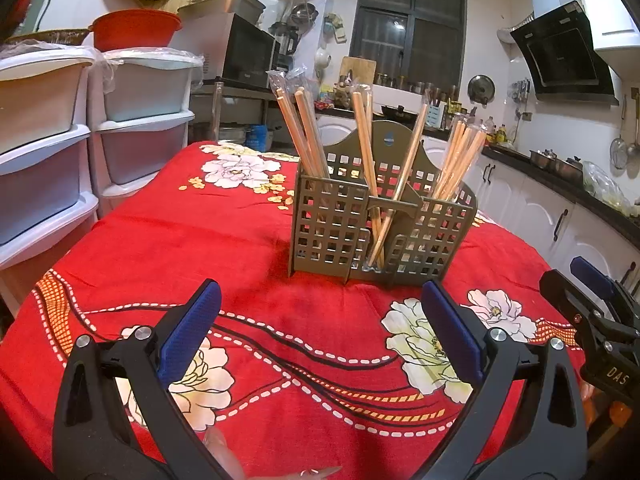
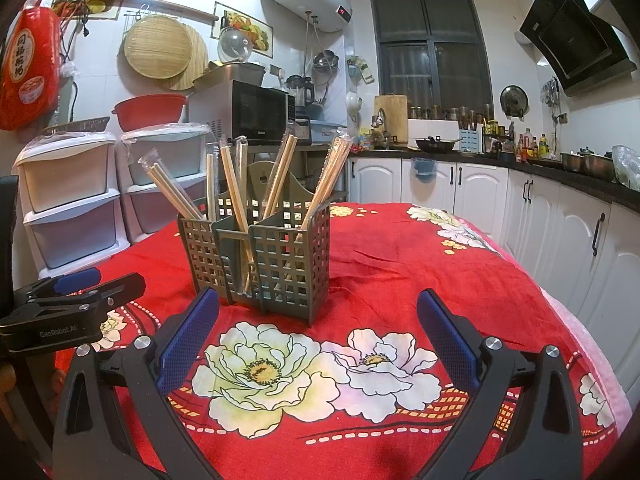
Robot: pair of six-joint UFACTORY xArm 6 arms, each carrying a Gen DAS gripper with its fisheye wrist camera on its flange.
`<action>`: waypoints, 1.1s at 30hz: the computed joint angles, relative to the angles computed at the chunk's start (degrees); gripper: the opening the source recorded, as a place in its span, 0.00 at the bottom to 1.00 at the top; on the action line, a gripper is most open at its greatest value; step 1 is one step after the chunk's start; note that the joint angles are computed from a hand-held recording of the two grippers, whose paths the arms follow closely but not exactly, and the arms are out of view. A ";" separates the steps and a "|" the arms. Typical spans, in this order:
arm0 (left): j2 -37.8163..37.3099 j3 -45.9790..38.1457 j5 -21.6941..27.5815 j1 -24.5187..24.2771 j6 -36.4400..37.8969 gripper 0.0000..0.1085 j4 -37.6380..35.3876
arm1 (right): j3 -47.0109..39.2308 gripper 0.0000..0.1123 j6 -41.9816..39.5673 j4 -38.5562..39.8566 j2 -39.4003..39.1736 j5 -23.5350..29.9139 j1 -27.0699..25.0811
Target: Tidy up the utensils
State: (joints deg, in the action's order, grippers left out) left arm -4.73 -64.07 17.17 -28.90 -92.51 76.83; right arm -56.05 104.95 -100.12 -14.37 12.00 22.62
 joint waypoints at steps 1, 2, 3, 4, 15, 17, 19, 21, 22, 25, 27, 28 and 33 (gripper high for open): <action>-0.05 0.02 0.06 -0.03 -0.15 0.84 0.14 | 0.01 0.86 -0.15 0.12 0.00 -0.06 -0.06; -0.09 0.03 0.07 -0.03 -0.28 0.84 0.34 | -0.06 0.86 0.12 -0.18 0.13 -0.23 -0.21; -0.13 0.04 0.22 -0.07 -0.39 0.84 0.49 | -0.13 0.86 0.06 -0.14 0.25 -0.20 -0.16; -0.21 0.10 0.29 -0.09 -0.54 0.84 0.69 | -0.06 0.86 0.17 -0.24 0.13 -0.17 -0.17; -0.49 0.37 0.53 -0.17 -0.40 0.84 0.13 | -0.04 0.86 0.12 -0.11 0.11 -0.16 -0.17; -0.47 0.35 0.72 -0.24 -0.41 0.84 0.10 | -0.07 0.86 0.26 -0.25 0.14 -0.13 -0.14; -0.53 0.42 0.69 -0.20 -0.47 0.84 0.14 | -0.13 0.86 0.25 -0.28 0.22 -0.12 -0.14; -0.47 0.37 0.71 -0.20 -0.54 0.84 0.13 | -0.05 0.86 0.13 -0.17 0.12 -0.18 -0.18; -0.46 0.37 0.74 -0.17 -0.53 0.84 0.10 | -0.05 0.86 0.13 -0.17 0.12 -0.18 -0.18; -0.48 0.40 0.67 -0.09 -0.65 0.84 0.15 | -0.05 0.86 0.12 -0.12 0.13 -0.17 -0.18; -0.49 0.41 0.72 -0.11 -0.52 0.84 0.08 | -0.05 0.86 0.12 -0.12 0.13 -0.17 -0.18; -0.53 0.45 0.65 -0.07 -0.54 0.84 0.11 | -0.10 0.86 0.06 -0.08 0.21 -0.14 -0.16; -0.53 0.46 0.73 -0.09 -0.58 0.84 0.13 | -0.10 0.86 0.19 -0.25 0.27 -0.24 -0.20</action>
